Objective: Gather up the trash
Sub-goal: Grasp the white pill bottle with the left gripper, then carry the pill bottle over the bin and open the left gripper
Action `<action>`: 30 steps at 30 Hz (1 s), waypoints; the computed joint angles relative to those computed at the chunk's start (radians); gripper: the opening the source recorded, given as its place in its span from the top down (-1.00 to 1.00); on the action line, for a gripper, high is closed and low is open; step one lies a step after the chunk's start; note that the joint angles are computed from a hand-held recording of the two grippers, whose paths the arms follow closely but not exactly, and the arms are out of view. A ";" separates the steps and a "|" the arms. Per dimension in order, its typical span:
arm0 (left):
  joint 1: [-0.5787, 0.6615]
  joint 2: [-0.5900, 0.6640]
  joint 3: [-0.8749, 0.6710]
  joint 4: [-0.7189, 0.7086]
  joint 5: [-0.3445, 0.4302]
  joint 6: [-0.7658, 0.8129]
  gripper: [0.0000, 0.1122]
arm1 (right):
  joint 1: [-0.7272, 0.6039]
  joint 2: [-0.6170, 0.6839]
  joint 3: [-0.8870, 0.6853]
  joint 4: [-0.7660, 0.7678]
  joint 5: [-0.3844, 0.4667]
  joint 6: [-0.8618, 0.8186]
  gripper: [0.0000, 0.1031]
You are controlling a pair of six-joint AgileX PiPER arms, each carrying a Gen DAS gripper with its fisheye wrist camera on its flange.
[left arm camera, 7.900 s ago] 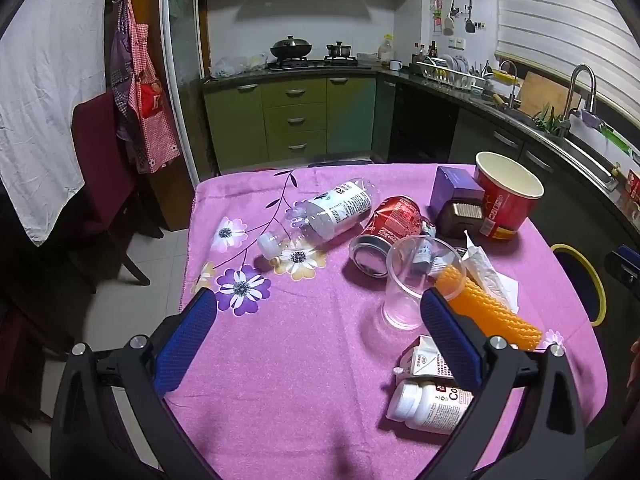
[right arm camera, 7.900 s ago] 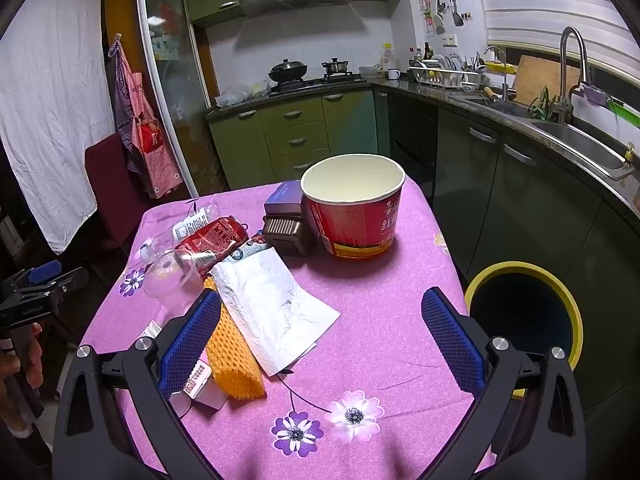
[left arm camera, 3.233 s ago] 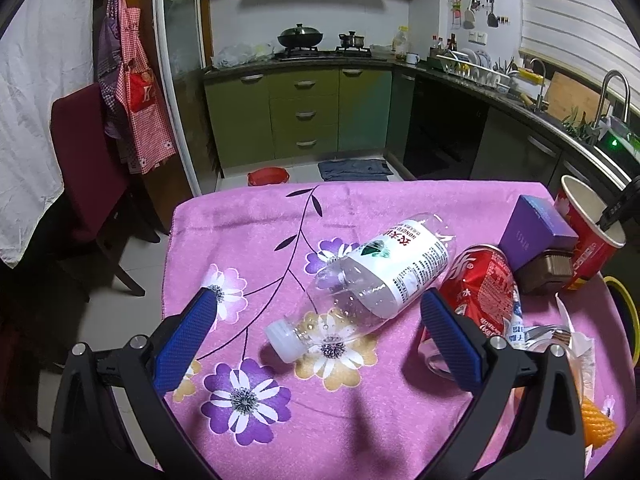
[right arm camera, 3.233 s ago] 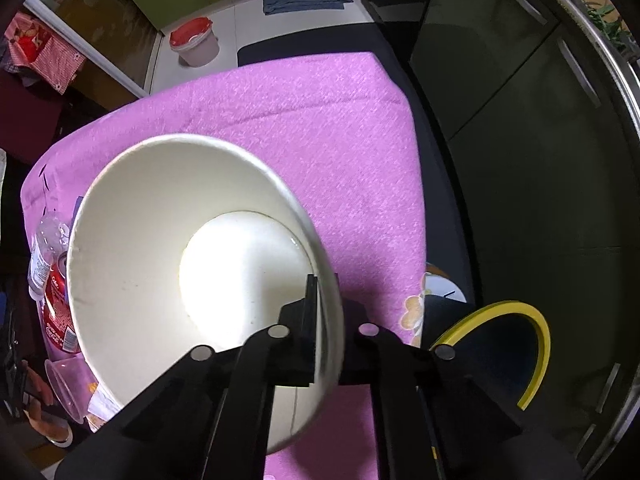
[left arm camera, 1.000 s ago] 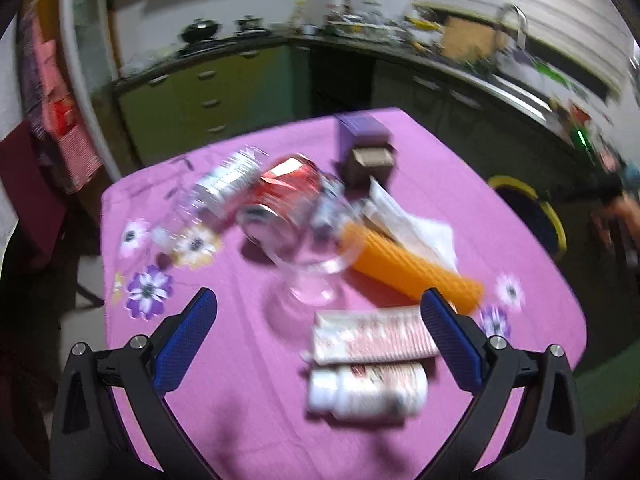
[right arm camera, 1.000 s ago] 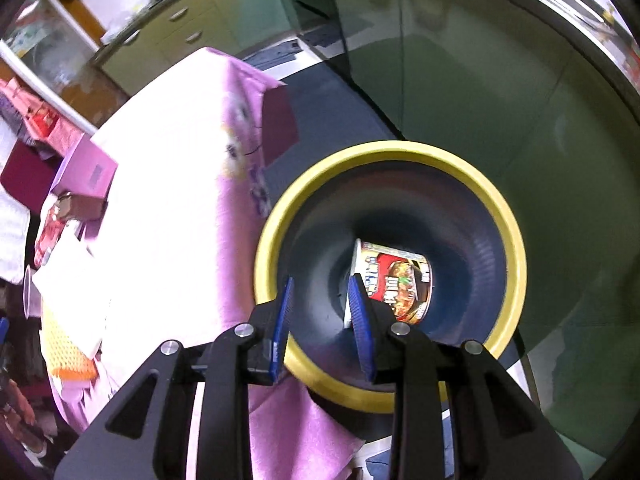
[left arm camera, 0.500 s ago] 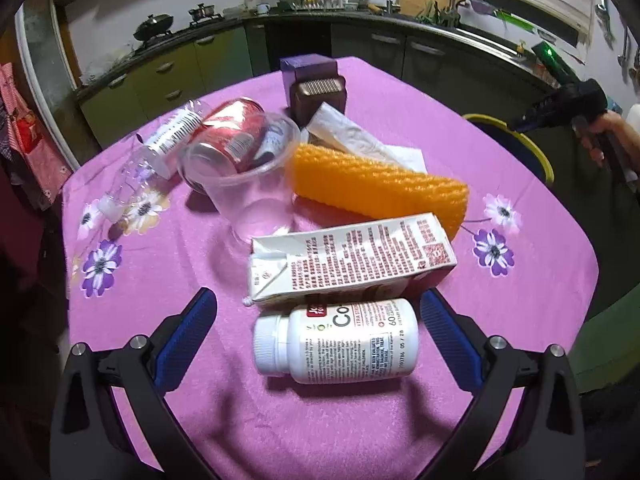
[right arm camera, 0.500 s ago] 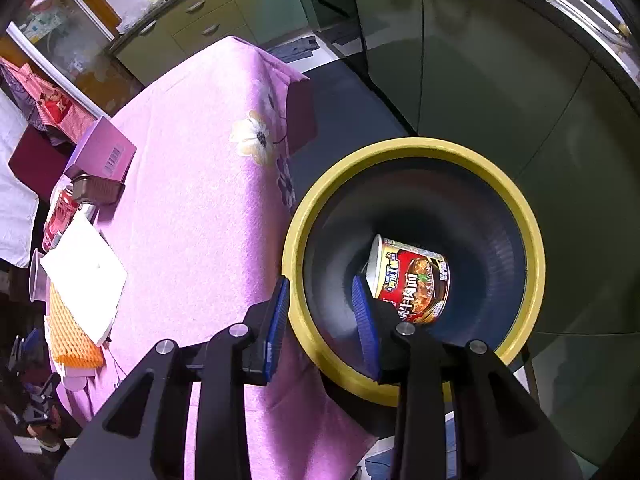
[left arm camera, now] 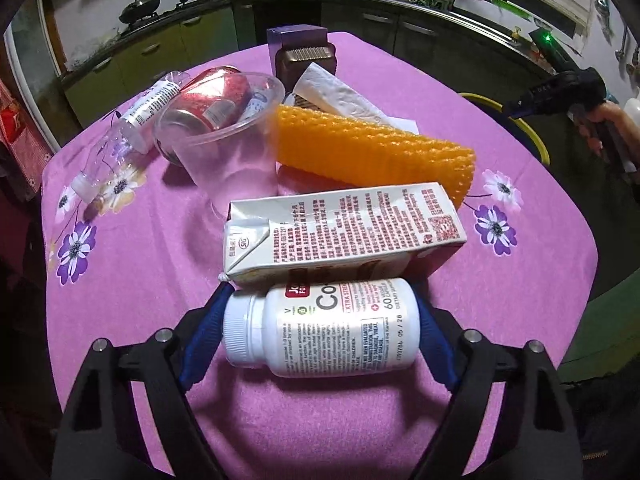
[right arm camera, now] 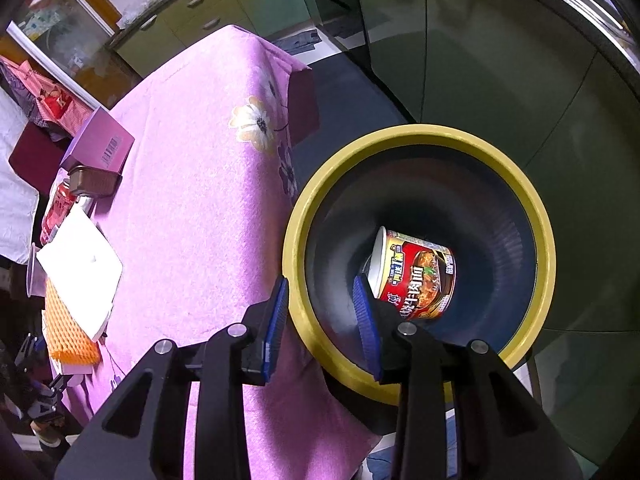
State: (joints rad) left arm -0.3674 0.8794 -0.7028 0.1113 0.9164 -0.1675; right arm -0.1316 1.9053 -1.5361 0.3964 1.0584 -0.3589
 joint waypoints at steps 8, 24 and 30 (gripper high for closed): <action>0.060 -0.081 -0.059 -0.099 0.107 0.122 -0.43 | -0.008 -0.024 0.037 0.014 -0.013 -0.015 0.34; -0.321 0.615 -0.854 -0.172 0.062 0.150 -0.43 | -0.258 -0.297 0.224 0.019 -0.086 -0.159 0.23; -0.404 1.112 -1.407 -0.139 0.187 0.082 -0.43 | -0.431 -0.293 0.251 0.104 -0.061 -0.295 0.23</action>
State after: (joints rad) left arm -0.7714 1.9917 -2.1097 -0.0279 1.1037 -0.0859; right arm -0.5627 1.6127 -1.2847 0.5000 0.9977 -0.6536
